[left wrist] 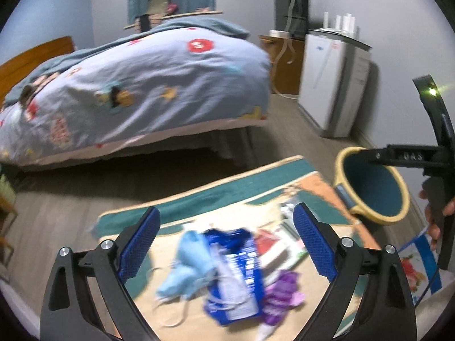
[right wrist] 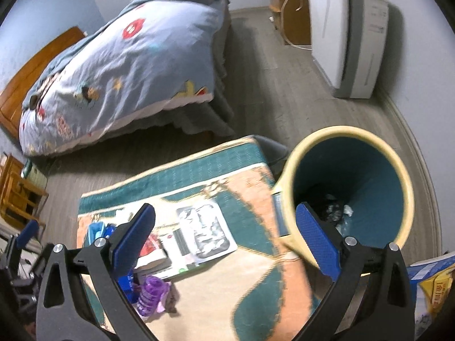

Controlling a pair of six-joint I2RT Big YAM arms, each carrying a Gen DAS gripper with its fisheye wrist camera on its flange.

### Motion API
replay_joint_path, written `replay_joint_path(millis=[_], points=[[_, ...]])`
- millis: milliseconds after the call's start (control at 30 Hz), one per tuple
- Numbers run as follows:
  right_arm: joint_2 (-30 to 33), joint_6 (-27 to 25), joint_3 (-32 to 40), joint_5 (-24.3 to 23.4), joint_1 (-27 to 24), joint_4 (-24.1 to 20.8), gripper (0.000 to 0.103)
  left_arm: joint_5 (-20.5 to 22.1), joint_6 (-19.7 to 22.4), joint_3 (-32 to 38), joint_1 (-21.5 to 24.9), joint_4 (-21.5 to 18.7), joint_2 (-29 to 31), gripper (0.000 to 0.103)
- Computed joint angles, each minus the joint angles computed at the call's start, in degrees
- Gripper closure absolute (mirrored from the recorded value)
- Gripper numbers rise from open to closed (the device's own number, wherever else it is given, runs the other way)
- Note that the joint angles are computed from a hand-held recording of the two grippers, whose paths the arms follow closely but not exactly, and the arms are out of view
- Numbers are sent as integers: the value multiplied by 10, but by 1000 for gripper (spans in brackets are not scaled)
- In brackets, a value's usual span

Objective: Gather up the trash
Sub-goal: 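Grasp the blue face mask with the left tool while the right tool grasps the blue wipes packet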

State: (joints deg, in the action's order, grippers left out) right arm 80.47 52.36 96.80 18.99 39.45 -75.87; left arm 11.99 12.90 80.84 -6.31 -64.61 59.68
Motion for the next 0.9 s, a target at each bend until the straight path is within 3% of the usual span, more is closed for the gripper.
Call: replay_joint_path(millis=[333, 567, 733, 900], points=[[114, -36, 103, -19, 53, -20, 6, 0, 65, -19, 115, -11, 18, 9], [183, -44, 154, -50, 65, -38, 7, 13, 86, -15, 151, -22, 32, 9], [223, -97, 183, -50, 71, -63, 22, 23, 91, -11, 159, -28, 38, 9], [226, -98, 166, -100, 63, -19, 36, 22, 90, -9, 156, -30, 43, 9]])
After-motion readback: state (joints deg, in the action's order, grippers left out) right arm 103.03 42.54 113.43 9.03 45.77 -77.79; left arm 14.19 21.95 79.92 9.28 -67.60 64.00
